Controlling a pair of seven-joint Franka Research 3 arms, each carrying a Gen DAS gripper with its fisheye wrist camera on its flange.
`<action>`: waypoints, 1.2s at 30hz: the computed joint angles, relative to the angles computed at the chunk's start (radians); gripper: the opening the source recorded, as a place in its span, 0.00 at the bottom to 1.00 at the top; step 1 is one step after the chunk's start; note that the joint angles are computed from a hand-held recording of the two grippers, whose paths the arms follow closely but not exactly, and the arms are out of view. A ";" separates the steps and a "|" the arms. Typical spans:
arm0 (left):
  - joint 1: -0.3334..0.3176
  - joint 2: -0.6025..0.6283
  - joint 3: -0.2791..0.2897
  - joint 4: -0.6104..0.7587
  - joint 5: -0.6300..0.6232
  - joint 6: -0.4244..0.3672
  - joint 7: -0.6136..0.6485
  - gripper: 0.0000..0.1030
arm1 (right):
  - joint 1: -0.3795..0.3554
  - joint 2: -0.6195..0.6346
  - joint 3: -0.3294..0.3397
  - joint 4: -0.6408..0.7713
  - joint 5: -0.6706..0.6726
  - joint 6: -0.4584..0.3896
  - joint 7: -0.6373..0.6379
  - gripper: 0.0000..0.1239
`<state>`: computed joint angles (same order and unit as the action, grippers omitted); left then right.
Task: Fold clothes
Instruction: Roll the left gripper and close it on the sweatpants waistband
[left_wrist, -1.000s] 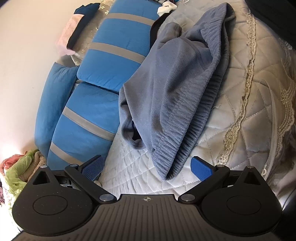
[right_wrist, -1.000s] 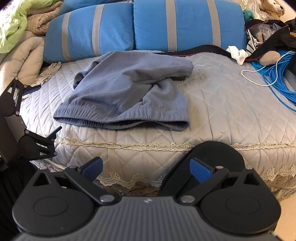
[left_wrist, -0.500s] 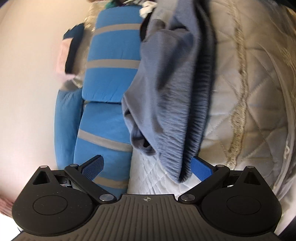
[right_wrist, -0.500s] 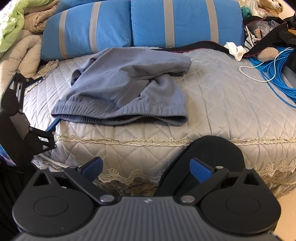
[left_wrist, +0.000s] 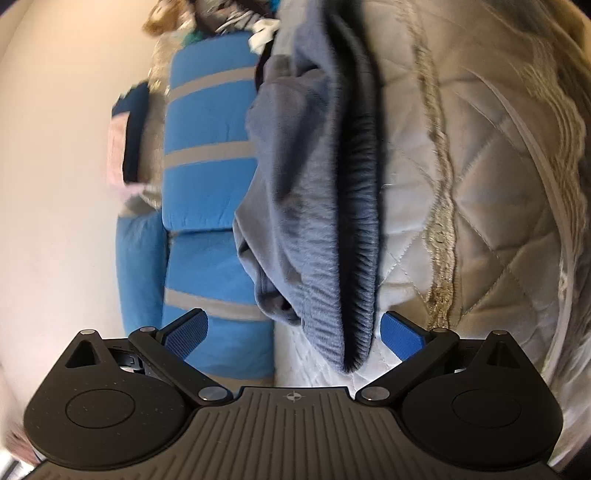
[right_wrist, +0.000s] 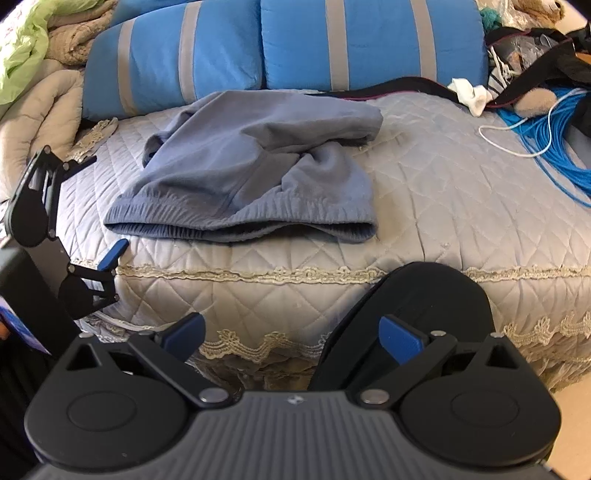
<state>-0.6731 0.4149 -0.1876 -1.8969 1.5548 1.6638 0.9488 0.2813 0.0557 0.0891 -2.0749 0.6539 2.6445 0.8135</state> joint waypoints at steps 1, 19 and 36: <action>-0.002 0.005 0.002 -0.001 0.012 -0.002 0.010 1.00 | 0.000 0.001 0.000 0.001 -0.001 -0.004 0.004 0.83; -0.019 0.034 0.011 0.026 0.007 -0.038 -0.028 0.83 | 0.002 -0.006 -0.001 -0.004 -0.008 -0.009 0.007 0.83; -0.019 0.066 0.016 0.087 -0.112 -0.082 -0.034 0.34 | 0.004 -0.014 -0.002 -0.010 -0.003 -0.016 -0.003 0.83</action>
<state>-0.6923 0.4814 -0.1716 -1.8097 1.4426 1.5820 0.9151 0.2849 0.0416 0.0868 -2.0852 0.6504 2.6281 0.8109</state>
